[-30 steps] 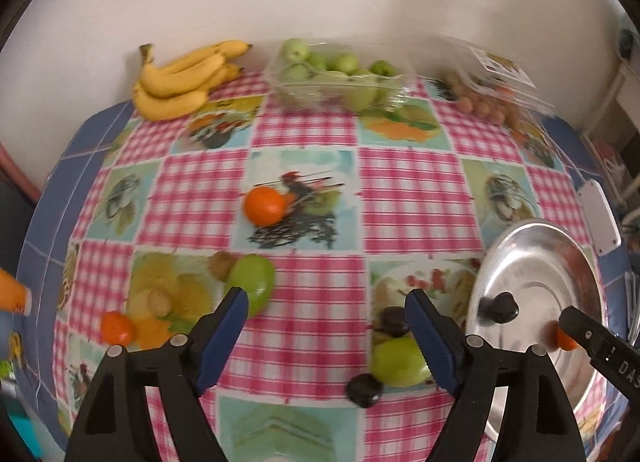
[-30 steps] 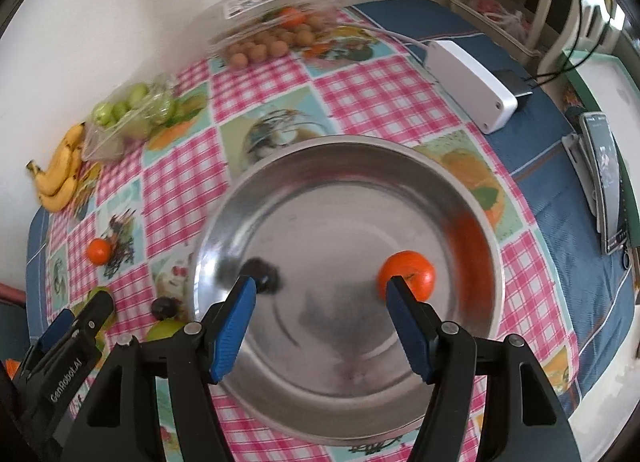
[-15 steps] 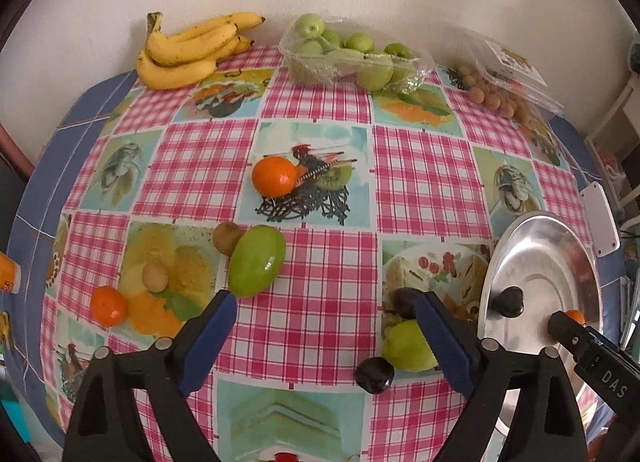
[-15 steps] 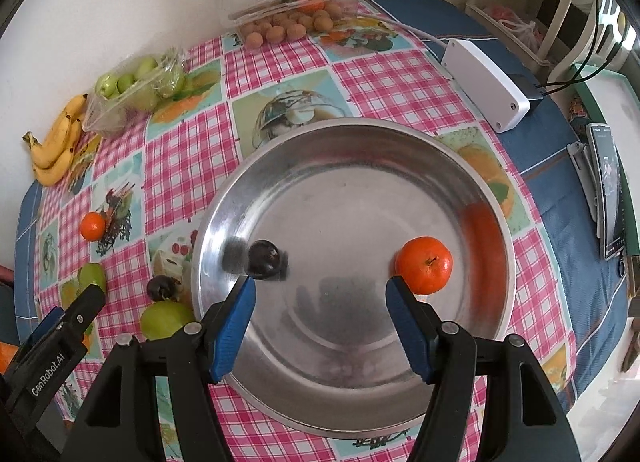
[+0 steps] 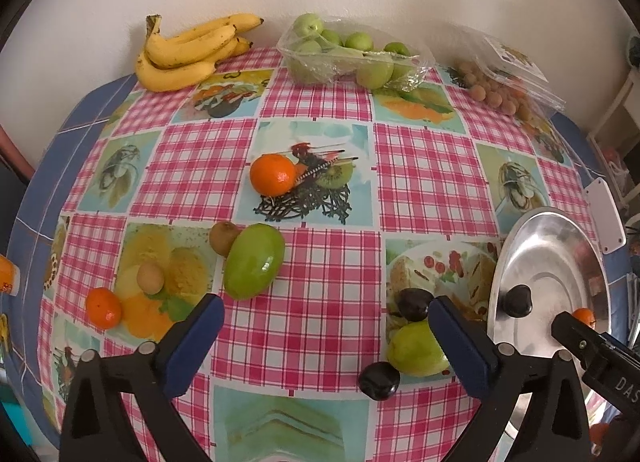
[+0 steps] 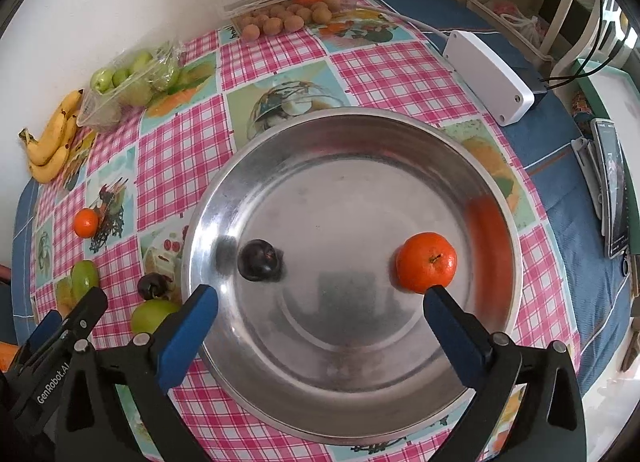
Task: Organize fruits
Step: 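Withdraw both tools from the bowl toward the remaining fruits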
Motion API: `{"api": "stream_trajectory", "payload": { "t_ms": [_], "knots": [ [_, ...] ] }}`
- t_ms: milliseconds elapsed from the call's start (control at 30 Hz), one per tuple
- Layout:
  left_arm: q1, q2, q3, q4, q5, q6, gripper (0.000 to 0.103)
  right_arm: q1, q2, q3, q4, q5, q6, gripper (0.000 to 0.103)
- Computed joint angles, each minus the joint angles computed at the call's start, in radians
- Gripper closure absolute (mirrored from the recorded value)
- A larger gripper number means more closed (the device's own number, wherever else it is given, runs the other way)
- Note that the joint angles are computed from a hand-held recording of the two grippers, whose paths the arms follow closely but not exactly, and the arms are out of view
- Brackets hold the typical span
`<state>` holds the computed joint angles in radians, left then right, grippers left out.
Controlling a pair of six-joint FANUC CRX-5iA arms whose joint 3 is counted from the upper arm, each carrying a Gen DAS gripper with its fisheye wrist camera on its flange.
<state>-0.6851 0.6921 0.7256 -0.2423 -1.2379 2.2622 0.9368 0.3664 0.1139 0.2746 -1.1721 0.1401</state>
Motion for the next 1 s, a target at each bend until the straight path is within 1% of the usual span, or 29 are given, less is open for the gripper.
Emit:
{"api": "stream_trajectory", "payload": {
  "t_ms": [167,433,633,800,833,1000],
  "knots": [
    [-0.004,-0.014,-0.015,-0.013,0.024,-0.003,0.0,0.003,-0.005,-0.01,0.011,0.014,-0.01,0.001],
    [-0.003,-0.07,-0.092,-0.022,0.089,0.015,0.0,0.009,-0.017,-0.026,0.03,0.029,-0.02,0.001],
    [-0.011,-0.098,-0.122,-0.055,0.069,0.018,0.0,0.022,-0.013,-0.028,0.063,0.016,-0.035,0.001],
    [-0.02,-0.135,-0.158,-0.095,0.073,0.023,0.0,0.032,-0.015,-0.033,0.066,0.031,-0.041,0.001],
    [-0.024,-0.139,-0.159,-0.108,0.07,0.051,0.0,0.035,-0.015,-0.034,0.066,0.036,-0.04,0.001],
    [-0.02,-0.181,-0.204,-0.12,0.083,0.038,0.0,0.049,-0.016,-0.043,0.09,0.065,-0.047,0.001]
  ]
}}
